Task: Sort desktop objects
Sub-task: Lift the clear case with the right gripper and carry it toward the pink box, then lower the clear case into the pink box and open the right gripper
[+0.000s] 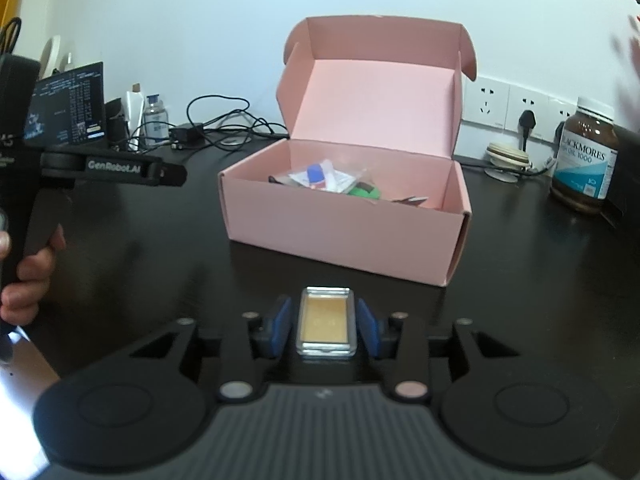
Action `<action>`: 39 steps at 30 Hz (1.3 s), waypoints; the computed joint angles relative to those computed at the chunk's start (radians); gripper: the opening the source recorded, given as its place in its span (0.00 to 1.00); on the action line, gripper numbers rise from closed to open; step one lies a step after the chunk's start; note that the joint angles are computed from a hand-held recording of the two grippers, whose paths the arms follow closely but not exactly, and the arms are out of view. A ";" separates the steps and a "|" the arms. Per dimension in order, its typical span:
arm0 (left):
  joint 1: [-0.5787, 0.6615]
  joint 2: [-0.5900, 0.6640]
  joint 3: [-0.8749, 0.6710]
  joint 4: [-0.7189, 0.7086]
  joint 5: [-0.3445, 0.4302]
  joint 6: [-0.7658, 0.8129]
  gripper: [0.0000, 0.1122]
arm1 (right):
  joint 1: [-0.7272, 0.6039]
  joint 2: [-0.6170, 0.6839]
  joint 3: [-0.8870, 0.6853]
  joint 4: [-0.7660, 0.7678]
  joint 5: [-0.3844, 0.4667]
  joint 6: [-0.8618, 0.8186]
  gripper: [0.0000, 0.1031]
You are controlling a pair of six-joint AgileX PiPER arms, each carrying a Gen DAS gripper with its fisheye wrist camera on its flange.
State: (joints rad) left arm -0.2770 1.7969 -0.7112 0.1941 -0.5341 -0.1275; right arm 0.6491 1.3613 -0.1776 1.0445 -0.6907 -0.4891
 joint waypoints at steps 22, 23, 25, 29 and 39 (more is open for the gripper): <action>0.005 -0.001 0.007 0.001 -0.014 -0.004 0.92 | -0.061 -0.255 -0.032 0.097 -0.010 -0.273 0.29; 0.005 0.000 0.007 0.002 -0.015 -0.004 0.92 | -0.108 -0.243 -0.050 0.056 0.013 -0.264 0.29; 0.008 0.001 0.006 0.011 -0.014 -0.011 0.92 | -0.202 -0.211 -0.092 -0.033 0.067 -0.236 0.29; 0.015 0.003 0.000 0.038 -0.007 -0.040 0.92 | -0.339 -0.098 -0.181 -0.188 0.124 -0.120 0.29; 0.029 0.003 0.000 0.090 -0.017 -0.086 0.92 | -0.409 0.154 -0.354 -0.168 0.215 -0.140 0.29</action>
